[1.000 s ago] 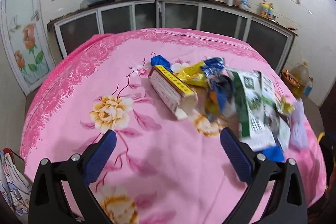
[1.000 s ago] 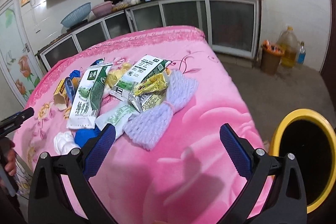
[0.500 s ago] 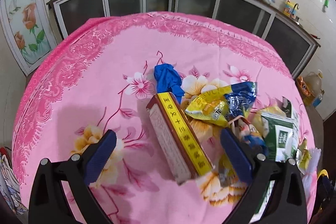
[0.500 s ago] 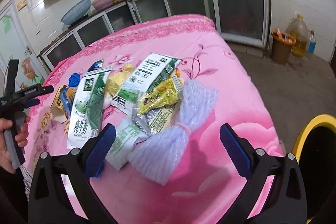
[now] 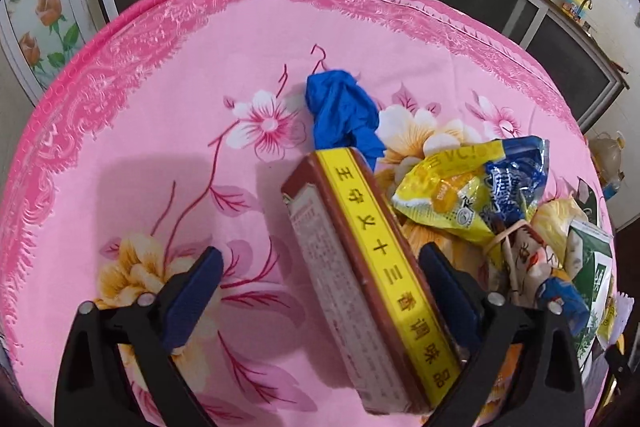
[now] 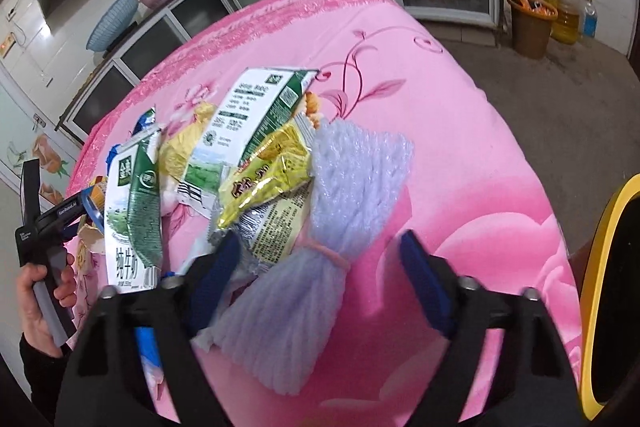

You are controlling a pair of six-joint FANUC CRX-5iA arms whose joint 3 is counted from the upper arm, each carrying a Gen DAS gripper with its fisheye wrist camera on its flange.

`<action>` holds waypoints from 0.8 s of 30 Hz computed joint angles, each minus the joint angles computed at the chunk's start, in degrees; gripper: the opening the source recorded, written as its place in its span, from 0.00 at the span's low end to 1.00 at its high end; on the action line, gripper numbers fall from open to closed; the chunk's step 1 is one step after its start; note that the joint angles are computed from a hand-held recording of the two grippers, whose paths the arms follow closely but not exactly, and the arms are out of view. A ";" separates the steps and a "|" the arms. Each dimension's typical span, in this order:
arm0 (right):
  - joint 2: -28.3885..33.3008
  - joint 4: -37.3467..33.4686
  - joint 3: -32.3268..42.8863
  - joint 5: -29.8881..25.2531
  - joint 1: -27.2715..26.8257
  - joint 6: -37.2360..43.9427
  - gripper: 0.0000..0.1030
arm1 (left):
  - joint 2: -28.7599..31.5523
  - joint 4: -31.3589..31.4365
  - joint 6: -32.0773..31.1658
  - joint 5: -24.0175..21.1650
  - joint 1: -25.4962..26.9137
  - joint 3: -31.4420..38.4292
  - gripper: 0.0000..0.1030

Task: Collect trash
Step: 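Grasp the yellow-red medicine box with the left tool while the right tool grasps the lavender foam net, then carry both items over the yellow bin and open both tools to drop them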

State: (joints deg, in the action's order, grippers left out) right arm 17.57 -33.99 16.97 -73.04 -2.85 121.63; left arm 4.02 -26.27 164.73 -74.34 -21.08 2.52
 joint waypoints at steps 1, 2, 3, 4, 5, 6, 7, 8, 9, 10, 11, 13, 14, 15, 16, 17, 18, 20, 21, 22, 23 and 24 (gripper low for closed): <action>0.41 0.16 0.37 -0.53 0.09 -0.42 0.68 | -0.20 0.24 -0.21 0.58 0.16 -0.49 0.82; 0.56 0.53 0.37 -0.83 0.23 -0.85 0.63 | -0.36 0.62 -0.42 1.09 0.31 -1.12 0.70; 0.40 1.03 0.08 -0.37 0.50 -0.93 0.57 | -0.34 0.74 -0.24 1.20 0.38 -1.37 0.62; 0.01 1.68 -0.49 0.45 0.77 -0.86 0.45 | -0.60 0.85 0.41 1.23 0.45 -1.96 0.48; 0.02 1.86 -0.45 0.30 0.77 -0.99 0.39 | -1.26 0.97 0.88 2.12 0.63 -2.76 0.46; 0.34 2.01 0.01 -0.51 0.68 -1.30 0.34 | -2.18 0.88 1.58 3.23 0.61 -3.69 0.42; 0.63 1.94 0.50 -1.23 0.49 -1.42 0.30 | -3.03 0.61 2.22 4.10 0.38 -4.34 0.34; 0.56 2.02 0.61 -1.54 0.32 -1.36 0.28 | -3.83 0.08 2.75 4.34 -0.13 -4.60 0.28; -0.04 2.24 0.20 -1.05 0.25 -1.08 0.27 | -4.21 -0.49 3.23 3.69 -0.78 -4.36 0.26; -1.52 2.26 -1.07 0.46 0.00 -0.01 0.26 | -4.57 -1.59 4.18 2.56 -1.93 -3.89 0.24; -2.80 2.07 -2.09 1.68 -0.27 1.09 0.26 | -4.81 -2.58 4.87 1.64 -2.99 -3.45 0.21; -5.51 1.05 -3.96 3.40 -1.08 3.89 0.25 | -5.10 -5.23 6.02 -1.24 -5.84 -2.02 0.20; -7.03 0.38 -4.88 4.00 -1.64 5.35 0.25 | -4.81 -7.42 6.81 -3.75 -8.10 -0.58 0.19; -7.88 -0.29 -5.11 4.02 -2.17 6.33 0.25 | -4.73 -8.91 7.55 -5.30 -9.83 0.34 0.19; -8.56 -1.07 -5.20 3.70 -2.81 7.34 0.25 | -5.11 -9.65 8.05 -5.82 -10.93 0.54 0.19; -9.34 -1.94 -5.31 3.12 -3.53 8.28 0.25 | -5.51 -10.63 8.71 -6.25 -12.45 0.92 0.19; -10.07 -2.52 -5.49 2.79 -4.08 9.03 0.25 | -5.52 -11.56 9.22 -7.26 -13.93 1.62 0.19; -11.42 -3.43 -5.92 2.97 -4.97 10.91 0.25 | -4.90 -13.62 9.05 -9.39 -16.82 3.33 0.19; -11.51 -3.99 -5.69 2.41 -5.59 11.04 0.25 | -4.58 -14.14 9.42 -10.18 -17.85 4.07 0.19; -11.39 -4.32 -5.20 1.46 -6.07 11.04 0.25 | -4.61 -14.41 9.99 -10.02 -18.67 4.39 0.19; -11.91 -4.58 -5.26 0.99 -6.56 11.59 0.25 | -4.80 -14.73 10.41 -9.27 -19.84 4.70 0.19; -13.27 -4.94 -6.28 1.86 -7.10 12.60 0.25 | -4.38 -15.54 10.71 -9.20 -21.37 5.65 0.19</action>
State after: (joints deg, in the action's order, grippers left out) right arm 4.30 -38.93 10.69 -71.18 -9.94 134.23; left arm -0.36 -41.81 175.43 -83.54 -42.45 8.17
